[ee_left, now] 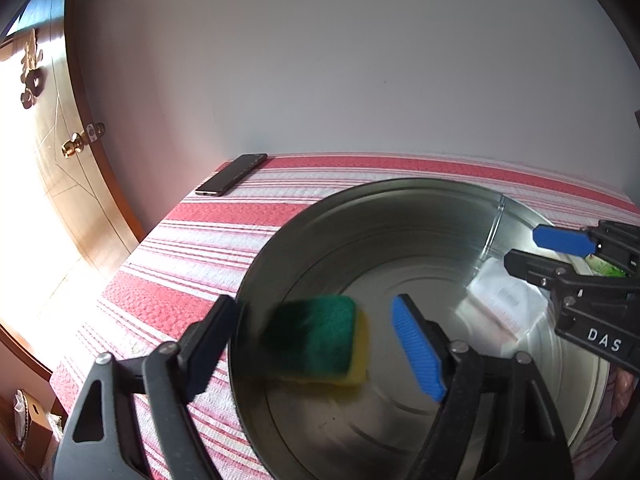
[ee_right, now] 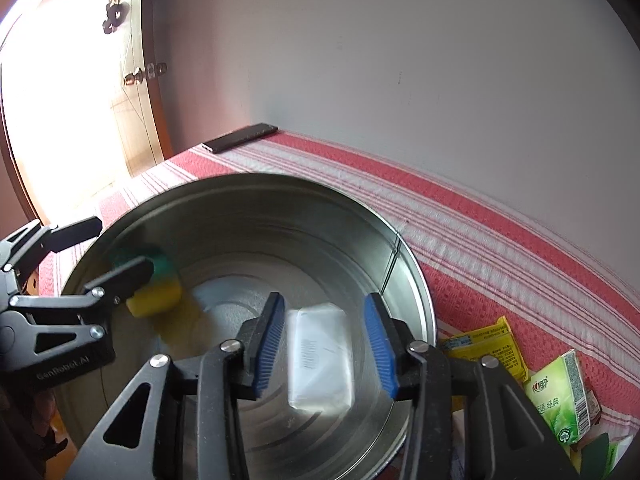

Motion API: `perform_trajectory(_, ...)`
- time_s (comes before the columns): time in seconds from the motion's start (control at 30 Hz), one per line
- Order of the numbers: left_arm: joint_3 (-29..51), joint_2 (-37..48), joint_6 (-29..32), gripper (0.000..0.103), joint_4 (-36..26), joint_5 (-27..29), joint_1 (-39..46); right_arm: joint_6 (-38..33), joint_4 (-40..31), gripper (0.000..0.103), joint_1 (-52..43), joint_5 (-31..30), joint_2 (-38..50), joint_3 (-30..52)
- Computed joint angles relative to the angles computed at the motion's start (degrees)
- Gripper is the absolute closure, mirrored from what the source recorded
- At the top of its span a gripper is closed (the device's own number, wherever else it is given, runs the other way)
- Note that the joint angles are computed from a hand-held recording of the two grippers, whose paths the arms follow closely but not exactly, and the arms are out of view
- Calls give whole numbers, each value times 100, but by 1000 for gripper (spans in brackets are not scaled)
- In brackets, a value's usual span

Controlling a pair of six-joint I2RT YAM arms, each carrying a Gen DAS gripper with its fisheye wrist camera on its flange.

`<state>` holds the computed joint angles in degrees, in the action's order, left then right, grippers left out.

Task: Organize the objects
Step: 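Open the left tool dropping the sponge while the right tool releases the soap into the tin, then move both tools back to the items, grasp white soap bar with left, blue cloth with right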

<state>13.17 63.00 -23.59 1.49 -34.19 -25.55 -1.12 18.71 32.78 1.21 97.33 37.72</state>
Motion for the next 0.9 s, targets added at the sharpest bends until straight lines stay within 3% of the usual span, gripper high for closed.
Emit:
perform_trajectory(0.13,-52,-211,-186,3,-154,-175,-217,97,121,45,-23,34,-263,-244)
perform_trajectory(0.37,-97,-634,-874,1,-680,-806,-1042,-147,81,44,-547,-384,-1669,-1314)
perform_trajectory(0.43,-56,-641,-1158,0,-858,-1012,-1347,-232,-34,37,-893,-550,-2185,-1644)
perform_trajectory(0.5,17,-572,-1503,0,-1050,-1233,-1748,-391,-162,31,-1425,-838,-2766,-1984)
perform_trajectory(0.7,575,214,-2425,0,-1568,-1780,-2918,-1035,-964,31,-3330,-2022,-4111,-2530)
perform_trajectory(0.9,1353,1310,-2928,0,-1691,-2028,-3818,-1941,-1610,31,-5512,-3473,-4533,-2780)
